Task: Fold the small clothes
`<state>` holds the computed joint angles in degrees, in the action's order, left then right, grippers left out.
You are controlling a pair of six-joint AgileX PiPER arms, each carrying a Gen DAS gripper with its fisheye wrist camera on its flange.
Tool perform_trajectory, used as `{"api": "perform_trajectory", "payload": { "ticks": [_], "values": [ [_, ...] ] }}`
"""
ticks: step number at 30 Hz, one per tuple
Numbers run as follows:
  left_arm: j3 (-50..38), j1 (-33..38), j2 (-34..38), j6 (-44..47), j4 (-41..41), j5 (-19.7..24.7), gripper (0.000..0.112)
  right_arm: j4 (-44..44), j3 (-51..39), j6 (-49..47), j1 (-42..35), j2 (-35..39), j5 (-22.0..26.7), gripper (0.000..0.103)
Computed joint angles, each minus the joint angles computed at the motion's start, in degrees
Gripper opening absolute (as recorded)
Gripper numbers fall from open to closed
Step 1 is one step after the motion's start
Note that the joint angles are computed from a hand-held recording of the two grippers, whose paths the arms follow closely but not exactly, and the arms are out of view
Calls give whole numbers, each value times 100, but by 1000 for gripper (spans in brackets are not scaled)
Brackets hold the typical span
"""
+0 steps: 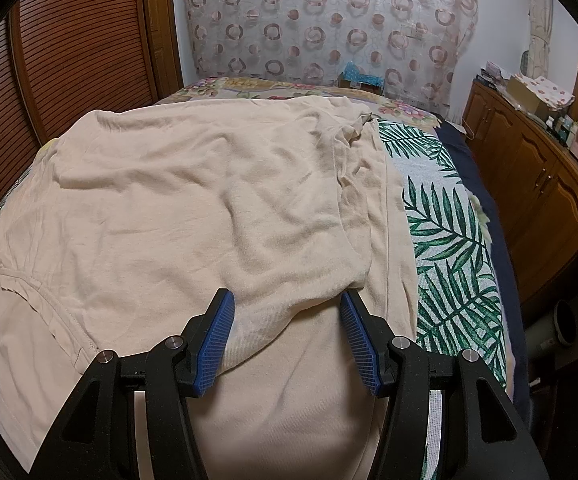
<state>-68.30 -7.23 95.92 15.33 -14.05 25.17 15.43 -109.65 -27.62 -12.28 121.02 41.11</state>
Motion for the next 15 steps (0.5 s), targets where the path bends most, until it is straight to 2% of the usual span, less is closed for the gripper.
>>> {"api": "perform_trajectory", "payload": {
  "ticks": [2,3,6,10,15],
  "values": [
    [-120,-40,120,331,-372,-44,45,-2,-1,2,0,-2,3,57],
    [-178,-61,179,500,-547,-55,46,3,-3,-2,-2,0,6,57],
    [-656,-215,584,361,-489,105,60,8,10,-8,-5,-6,-1,57],
    [-1389,-370,1209,107,-479,170,62,0,9,-2,-2,-5,-2,57],
    [-2537,-432,2043,-387,-241,533,62,-4,6,2,-2,-4,0,58]
  ]
}}
